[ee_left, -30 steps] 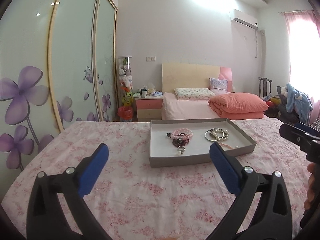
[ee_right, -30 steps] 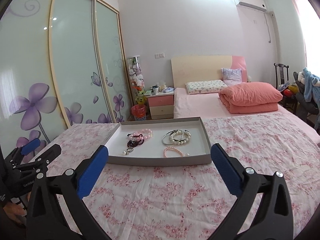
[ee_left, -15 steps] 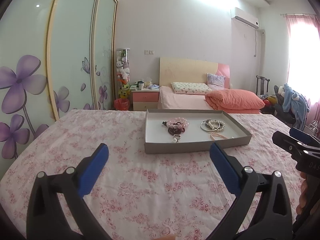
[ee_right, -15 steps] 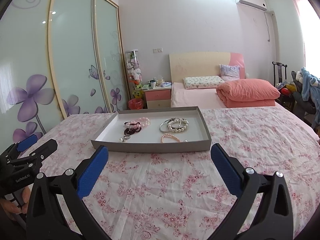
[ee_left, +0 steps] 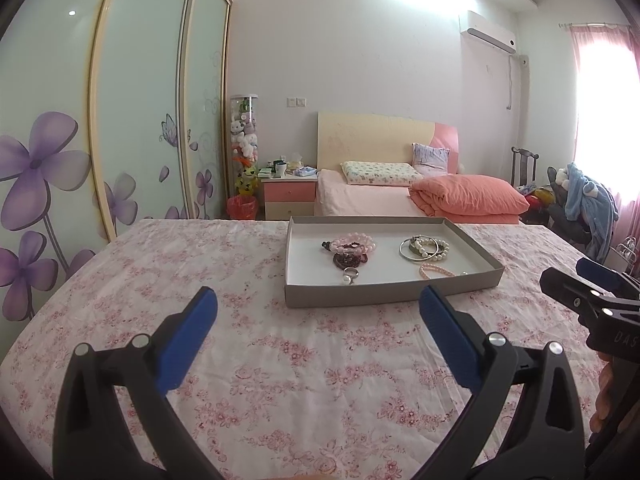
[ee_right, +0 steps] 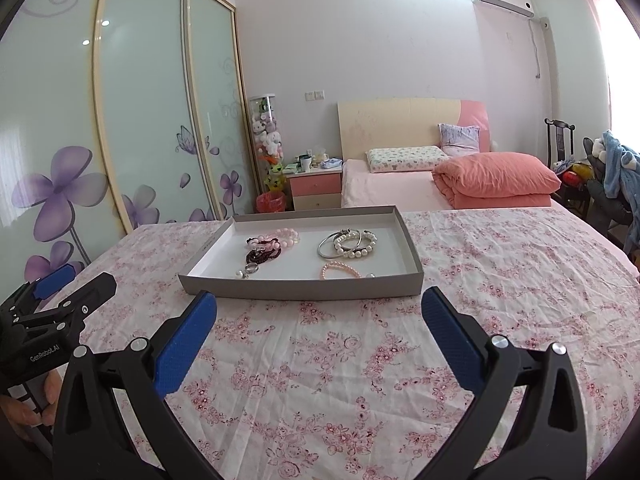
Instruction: Organize jewelry
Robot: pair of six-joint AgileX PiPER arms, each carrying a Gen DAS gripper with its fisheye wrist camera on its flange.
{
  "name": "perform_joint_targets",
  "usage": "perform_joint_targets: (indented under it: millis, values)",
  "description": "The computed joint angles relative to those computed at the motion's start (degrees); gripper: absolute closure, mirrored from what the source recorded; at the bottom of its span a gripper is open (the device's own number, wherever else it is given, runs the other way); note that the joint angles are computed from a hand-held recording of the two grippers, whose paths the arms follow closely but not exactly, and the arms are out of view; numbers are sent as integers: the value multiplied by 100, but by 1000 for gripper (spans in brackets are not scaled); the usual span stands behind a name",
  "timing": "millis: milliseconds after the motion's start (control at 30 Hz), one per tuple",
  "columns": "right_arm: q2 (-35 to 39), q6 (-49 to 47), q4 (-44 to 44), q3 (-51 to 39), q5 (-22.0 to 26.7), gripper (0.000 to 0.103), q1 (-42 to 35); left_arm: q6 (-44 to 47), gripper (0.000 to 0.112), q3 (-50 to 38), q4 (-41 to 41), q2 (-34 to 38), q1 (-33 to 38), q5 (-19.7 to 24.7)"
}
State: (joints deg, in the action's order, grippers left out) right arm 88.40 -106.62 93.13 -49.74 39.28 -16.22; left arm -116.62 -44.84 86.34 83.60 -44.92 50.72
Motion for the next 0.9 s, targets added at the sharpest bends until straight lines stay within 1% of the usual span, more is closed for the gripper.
perform_joint_targets:
  millis: [900]
  values:
    - [73,-33,35,14,-62,2,72,-257,14,65,141,185,118,-171]
